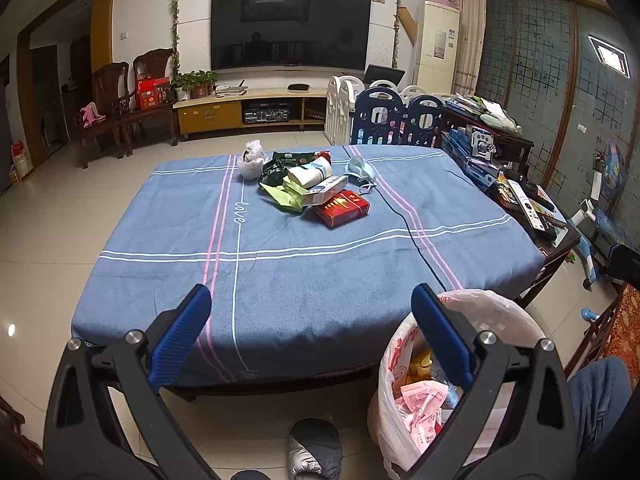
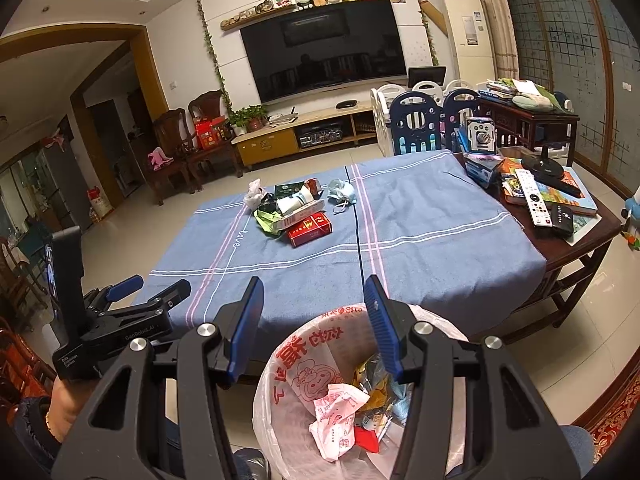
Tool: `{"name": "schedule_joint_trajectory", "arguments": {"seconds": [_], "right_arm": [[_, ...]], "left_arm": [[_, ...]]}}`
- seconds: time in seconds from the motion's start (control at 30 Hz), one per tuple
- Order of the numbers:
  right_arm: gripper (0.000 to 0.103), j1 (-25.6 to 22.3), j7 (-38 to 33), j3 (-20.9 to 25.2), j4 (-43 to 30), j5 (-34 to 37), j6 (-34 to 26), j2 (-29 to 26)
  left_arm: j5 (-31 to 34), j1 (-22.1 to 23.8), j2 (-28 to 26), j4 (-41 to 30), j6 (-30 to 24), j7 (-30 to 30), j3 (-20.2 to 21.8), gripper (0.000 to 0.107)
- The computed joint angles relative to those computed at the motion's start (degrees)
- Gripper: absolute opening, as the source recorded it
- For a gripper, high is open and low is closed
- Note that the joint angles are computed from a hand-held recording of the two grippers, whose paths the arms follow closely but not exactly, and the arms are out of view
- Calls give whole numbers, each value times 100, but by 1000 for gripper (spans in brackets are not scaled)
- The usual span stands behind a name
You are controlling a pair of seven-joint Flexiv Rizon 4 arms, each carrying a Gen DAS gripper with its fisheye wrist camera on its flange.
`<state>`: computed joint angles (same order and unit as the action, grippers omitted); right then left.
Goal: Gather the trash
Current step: 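Move both open tools from the wastebasket toward the table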
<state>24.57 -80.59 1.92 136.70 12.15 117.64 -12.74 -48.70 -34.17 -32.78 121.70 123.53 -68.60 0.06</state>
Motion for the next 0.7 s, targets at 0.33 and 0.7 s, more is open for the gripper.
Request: {"name": "schedule_joint_trajectory", "arguments": {"seconds": [0.33, 0.7], "right_arm": [[52, 26, -11, -7, 17, 28, -10, 2], [52, -450, 386, 231, -204, -695, -49, -498]], "left_arm": [[-70, -60, -43, -81, -141, 62, 63, 100], [-363, 150, -364, -982, -1055, -153, 428, 100]]}}
